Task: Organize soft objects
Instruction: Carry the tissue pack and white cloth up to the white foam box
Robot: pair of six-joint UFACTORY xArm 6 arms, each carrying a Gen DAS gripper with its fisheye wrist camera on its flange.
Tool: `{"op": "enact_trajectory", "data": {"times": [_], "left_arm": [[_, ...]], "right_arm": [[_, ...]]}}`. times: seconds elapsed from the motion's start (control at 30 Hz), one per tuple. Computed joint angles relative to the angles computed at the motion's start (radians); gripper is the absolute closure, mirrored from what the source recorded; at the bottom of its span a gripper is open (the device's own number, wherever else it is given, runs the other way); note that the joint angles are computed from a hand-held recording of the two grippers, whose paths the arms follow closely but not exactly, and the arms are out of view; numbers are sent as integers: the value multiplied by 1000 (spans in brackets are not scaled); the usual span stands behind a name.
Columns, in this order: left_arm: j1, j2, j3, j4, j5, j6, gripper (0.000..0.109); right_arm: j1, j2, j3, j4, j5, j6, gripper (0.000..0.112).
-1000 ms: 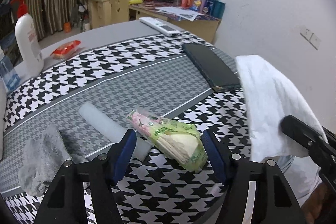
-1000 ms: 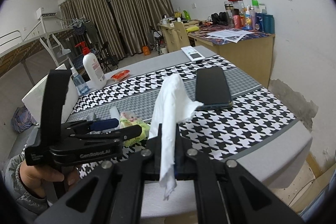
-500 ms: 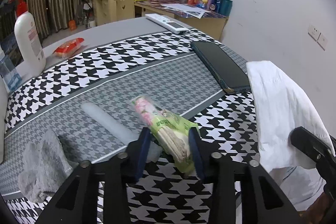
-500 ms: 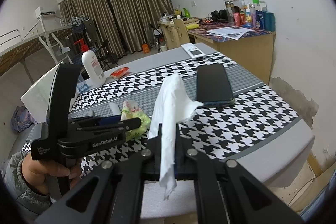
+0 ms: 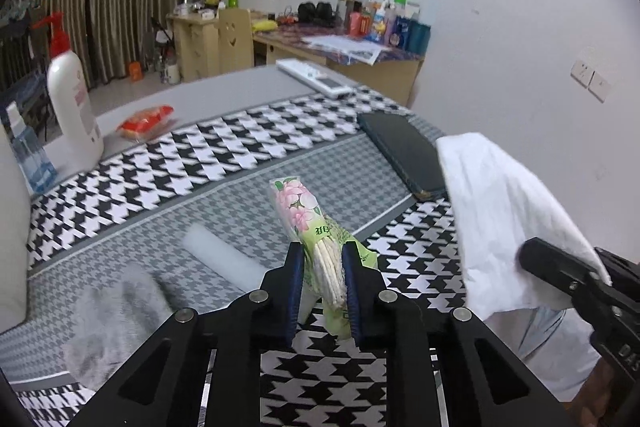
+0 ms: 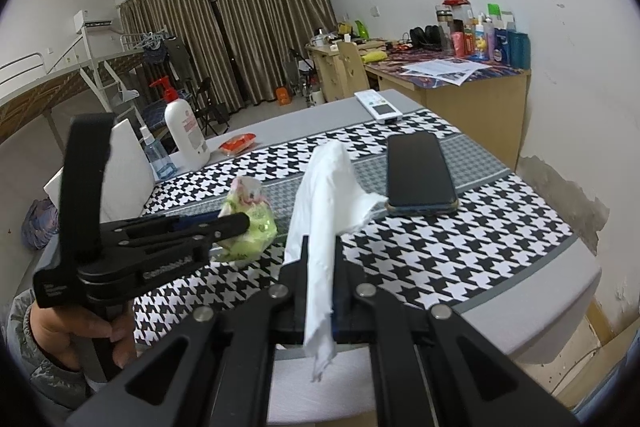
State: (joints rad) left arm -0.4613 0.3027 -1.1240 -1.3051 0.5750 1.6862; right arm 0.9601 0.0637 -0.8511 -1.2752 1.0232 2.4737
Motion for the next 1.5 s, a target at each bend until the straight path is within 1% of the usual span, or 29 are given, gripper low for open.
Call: {"op": "enact_trajectory", "data": {"times": [0.23,0.4,0.57,0.7,0.8,0.97,1.37,1.5], "left_arm": [[42,-53,34,-77,-5,103,88],[80,-80,52,-114,10,174,88],[128,-100,60,-121,69,251,88],[166,-100,55,-124,104,278,88],[178,-99,55,-163,80,317,88],[209,-93,36,-194,68,328,88],[263,-91,8,-251,79,365,89],[276,-92,1,-257,82,372,91]], "right_arm": [[5,34,-65,-14,18,-58,104],[7,55,-104,-33,24,-81,104],[1,79,-142,-51,15,-111,104],[-11,100,-171,-70,-6,-129,104],[-21,115,-193,-84,-18,-145,104],[-33,134,-224,-98,-33,-169,104],[-57,182,-304,-153,-70,-221,104],[-63,200,-333,-164,-83,-245,104]]}}
